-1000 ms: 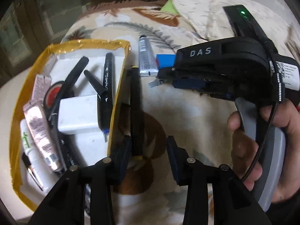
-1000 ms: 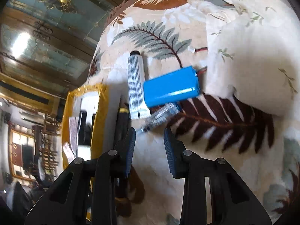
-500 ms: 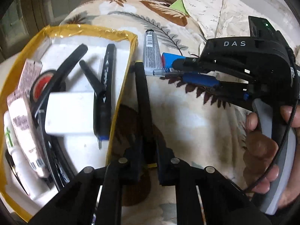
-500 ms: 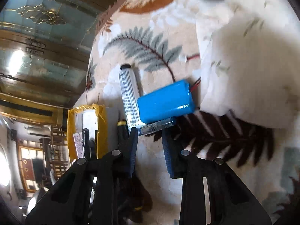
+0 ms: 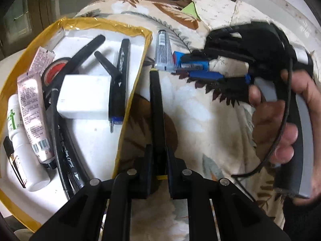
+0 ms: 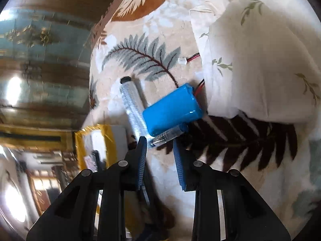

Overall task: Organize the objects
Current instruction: 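Grasp the clear pen beside the blue battery with the right gripper, then grasp a black marker beside the tray with the left gripper while the right gripper holds the clear pen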

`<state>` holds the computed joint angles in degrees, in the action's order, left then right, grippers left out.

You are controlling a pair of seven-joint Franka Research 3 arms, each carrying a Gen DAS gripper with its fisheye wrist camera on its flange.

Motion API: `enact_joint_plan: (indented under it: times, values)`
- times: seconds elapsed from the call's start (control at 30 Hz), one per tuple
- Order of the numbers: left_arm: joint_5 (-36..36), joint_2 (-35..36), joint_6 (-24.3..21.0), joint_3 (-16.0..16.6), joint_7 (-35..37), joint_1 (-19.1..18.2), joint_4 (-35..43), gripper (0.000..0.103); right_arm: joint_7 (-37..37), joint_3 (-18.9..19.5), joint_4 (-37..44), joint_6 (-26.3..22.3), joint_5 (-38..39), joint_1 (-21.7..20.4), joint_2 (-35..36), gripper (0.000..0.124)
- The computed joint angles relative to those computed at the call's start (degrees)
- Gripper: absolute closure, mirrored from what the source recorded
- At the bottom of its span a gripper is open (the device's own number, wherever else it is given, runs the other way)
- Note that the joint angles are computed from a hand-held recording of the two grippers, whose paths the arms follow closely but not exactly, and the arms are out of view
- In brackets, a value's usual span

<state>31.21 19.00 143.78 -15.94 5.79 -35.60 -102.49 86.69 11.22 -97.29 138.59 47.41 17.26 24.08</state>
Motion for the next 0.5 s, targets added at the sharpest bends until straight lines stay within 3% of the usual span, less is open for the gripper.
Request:
enact_joint_plan:
  times: [0.13,0.27,0.4,0.5]
  values:
    - [0.8,0.4,-0.4,0.1,0.4,-0.4,0.6,0.093,7.4,-1.6,4.1,-1.6,-6.4,2.4,2.7,0.094]
    - [0.6,-0.1,0.7,0.1,0.0,-0.2,-0.3,0.093,10.4,-2.3,5.1,-0.6,-11.7,4.0,3.1,0.094]
    - [0.5,-0.4,0.9,0.0,-0.1,-0.1,-0.7,0.093,8.9,-1.4,2.3,0.1,-11.5,2.8,1.2,0.107]
    - [0.4,-0.5,0.7,-0.2,0.3,-0.1,-0.7,0.093,2.2,0.2,-3.7,0.9,-7.0,0.3,-2.4,0.108]
